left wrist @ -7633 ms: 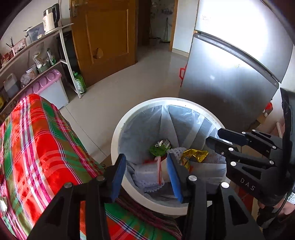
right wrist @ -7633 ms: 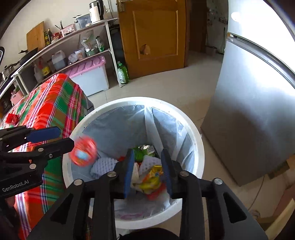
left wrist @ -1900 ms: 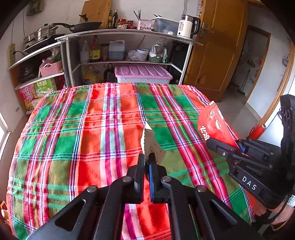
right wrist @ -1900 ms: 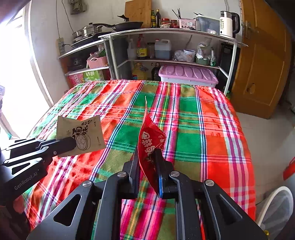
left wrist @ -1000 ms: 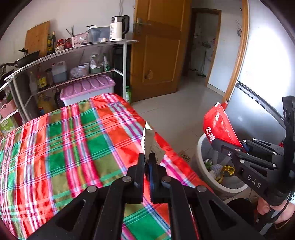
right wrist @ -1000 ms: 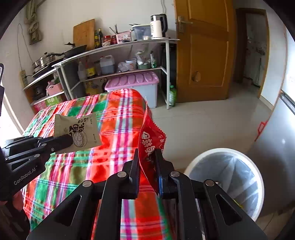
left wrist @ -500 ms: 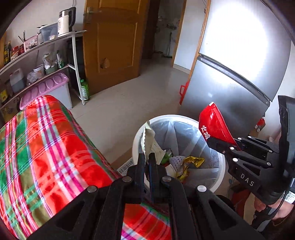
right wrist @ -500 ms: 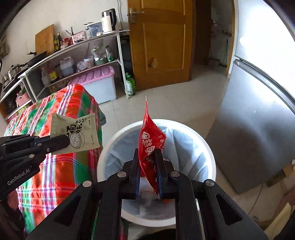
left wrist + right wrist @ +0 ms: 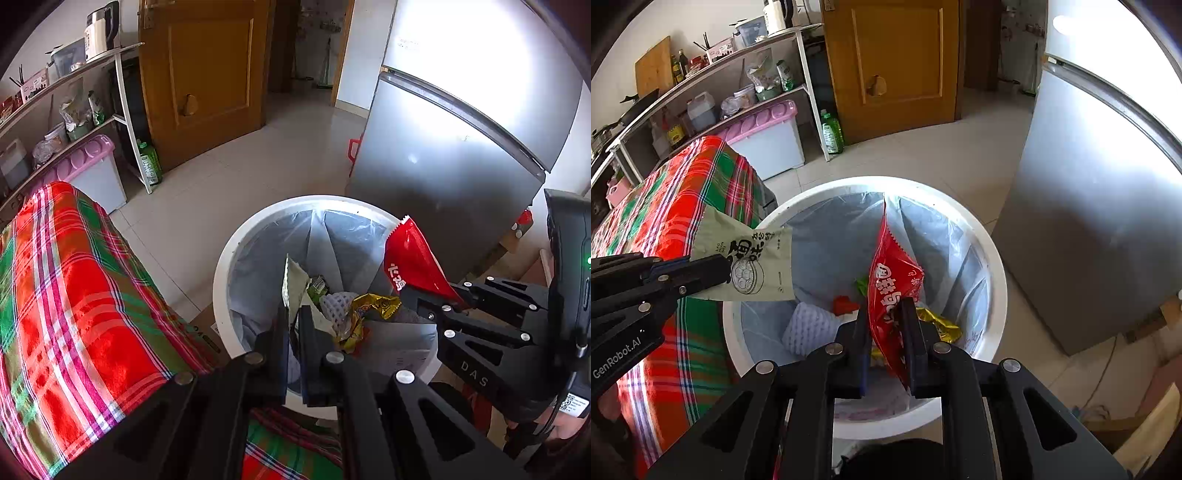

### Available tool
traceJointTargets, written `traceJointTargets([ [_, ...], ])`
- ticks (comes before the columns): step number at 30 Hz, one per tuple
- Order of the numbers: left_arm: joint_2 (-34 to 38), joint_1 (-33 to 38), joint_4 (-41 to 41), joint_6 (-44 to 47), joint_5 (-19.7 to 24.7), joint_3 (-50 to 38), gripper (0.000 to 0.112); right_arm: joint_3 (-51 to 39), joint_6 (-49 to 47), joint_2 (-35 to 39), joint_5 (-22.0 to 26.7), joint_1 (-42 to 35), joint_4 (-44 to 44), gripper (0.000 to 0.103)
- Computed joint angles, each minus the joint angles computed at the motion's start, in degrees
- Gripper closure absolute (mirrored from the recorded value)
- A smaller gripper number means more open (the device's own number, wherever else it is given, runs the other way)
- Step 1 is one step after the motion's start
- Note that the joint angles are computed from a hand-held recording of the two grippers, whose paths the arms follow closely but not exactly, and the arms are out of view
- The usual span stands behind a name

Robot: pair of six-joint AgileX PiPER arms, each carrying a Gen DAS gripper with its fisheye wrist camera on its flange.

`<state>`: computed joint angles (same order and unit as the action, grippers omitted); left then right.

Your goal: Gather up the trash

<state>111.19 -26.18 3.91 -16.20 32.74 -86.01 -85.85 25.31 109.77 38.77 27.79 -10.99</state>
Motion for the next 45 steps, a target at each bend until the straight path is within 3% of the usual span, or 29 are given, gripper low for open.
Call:
traceJointTargets([
  [1,0.11,0.11,-0.54,0.34,0.17,-0.18,0.106,0.06,0.04,0.14,-0.11,-0.09,0.08,0.081],
  [3,0.20,0.27,-0.74,0.63,0.18,-0.22,0.105,0.79,2.12,-0.14,-0.82,-0.10,-1.37,0.056],
  [4,0.08,0.38,-0.67,0.45,0.21,-0.11,0.103,1.02,2.69,-0.29,-1.21,-0.14,-1.56,0.053],
  [10,-2.10,0.79,0.53,-1.04,-1.58,2.68,0.075,2.06,5.81,-1.45,-1.39,0.70,-4.09,0.053],
  [13,-4.14,0.25,5.11,-5.92,-3.15,4.96,0.059,3.72,8.43,-3.08,-2.28,1.37,-5.61,0.053],
  [18,-8.00,-0.71,13.36,-14.50,-4.99,9.08,0.052,8.78,18.81,-7.78,-5.47,4.26,-13.49,0.053],
  [21,-10.61,-0.69,16.21,-18.52,-6.95,12.41,0.050,10.52,26.58,-9.67,-4.58,6.61,-19.96,0.053],
  [33,-17.84,-4.71,39.79,-42.85,-6.28,22.22,0.048,15.44,43.74,-14.23,0.16,14.45,-35.11,0.053],
  [45,-21.73,-6.57,45.99,-50.96,-5.90,26.45,0.041,19.54,55.21,-17.48,2.93,19.58,-42.46,0.053],
])
